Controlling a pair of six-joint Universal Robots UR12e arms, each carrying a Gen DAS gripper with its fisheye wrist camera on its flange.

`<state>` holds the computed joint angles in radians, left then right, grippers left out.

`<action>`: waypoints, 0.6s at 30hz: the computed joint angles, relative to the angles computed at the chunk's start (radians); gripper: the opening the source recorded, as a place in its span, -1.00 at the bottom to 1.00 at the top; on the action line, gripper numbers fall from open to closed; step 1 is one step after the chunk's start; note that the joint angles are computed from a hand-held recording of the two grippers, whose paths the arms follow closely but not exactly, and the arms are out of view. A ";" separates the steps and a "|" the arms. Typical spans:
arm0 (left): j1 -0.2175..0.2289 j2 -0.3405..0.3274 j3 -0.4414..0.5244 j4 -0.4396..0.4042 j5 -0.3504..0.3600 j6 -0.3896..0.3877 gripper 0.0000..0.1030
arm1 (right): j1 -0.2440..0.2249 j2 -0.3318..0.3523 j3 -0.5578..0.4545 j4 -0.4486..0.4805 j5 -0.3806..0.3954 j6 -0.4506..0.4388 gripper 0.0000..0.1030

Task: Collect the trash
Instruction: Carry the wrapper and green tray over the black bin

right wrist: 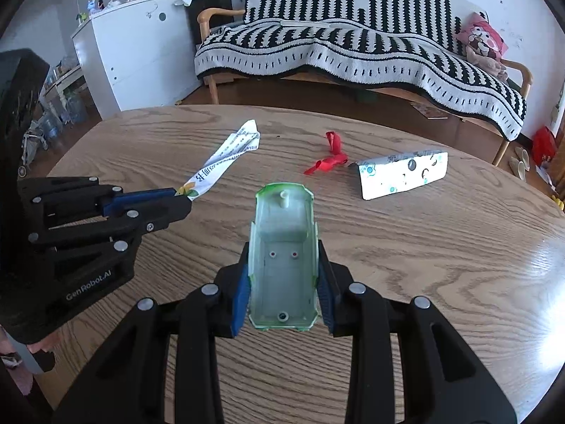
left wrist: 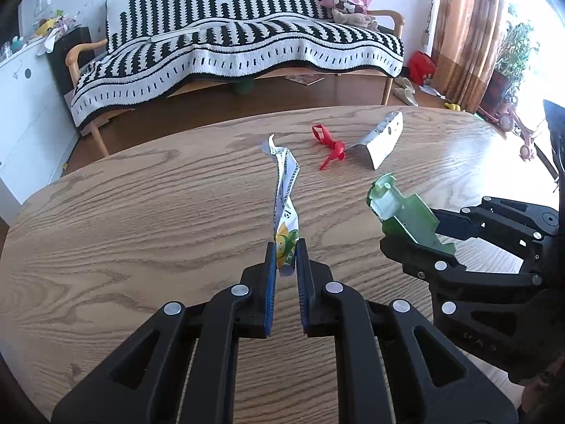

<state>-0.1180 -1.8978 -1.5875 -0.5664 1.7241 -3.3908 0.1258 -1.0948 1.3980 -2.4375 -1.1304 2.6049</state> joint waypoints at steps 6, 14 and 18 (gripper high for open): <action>-0.005 0.004 0.000 0.015 0.006 0.003 -0.80 | -0.005 -0.023 0.019 -0.032 0.002 0.003 -0.36; -0.056 0.045 -0.024 0.128 -0.021 0.053 -0.80 | -0.121 -0.149 0.150 -0.173 0.102 0.215 -0.36; -0.109 0.077 -0.039 0.204 -0.119 0.025 -0.80 | -0.253 -0.286 0.301 -0.200 0.184 0.260 -0.36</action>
<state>-0.2273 -1.8206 -1.6260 -0.3628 1.6055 -3.3656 -0.1271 -1.3804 1.6992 -2.6377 -0.9465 2.8647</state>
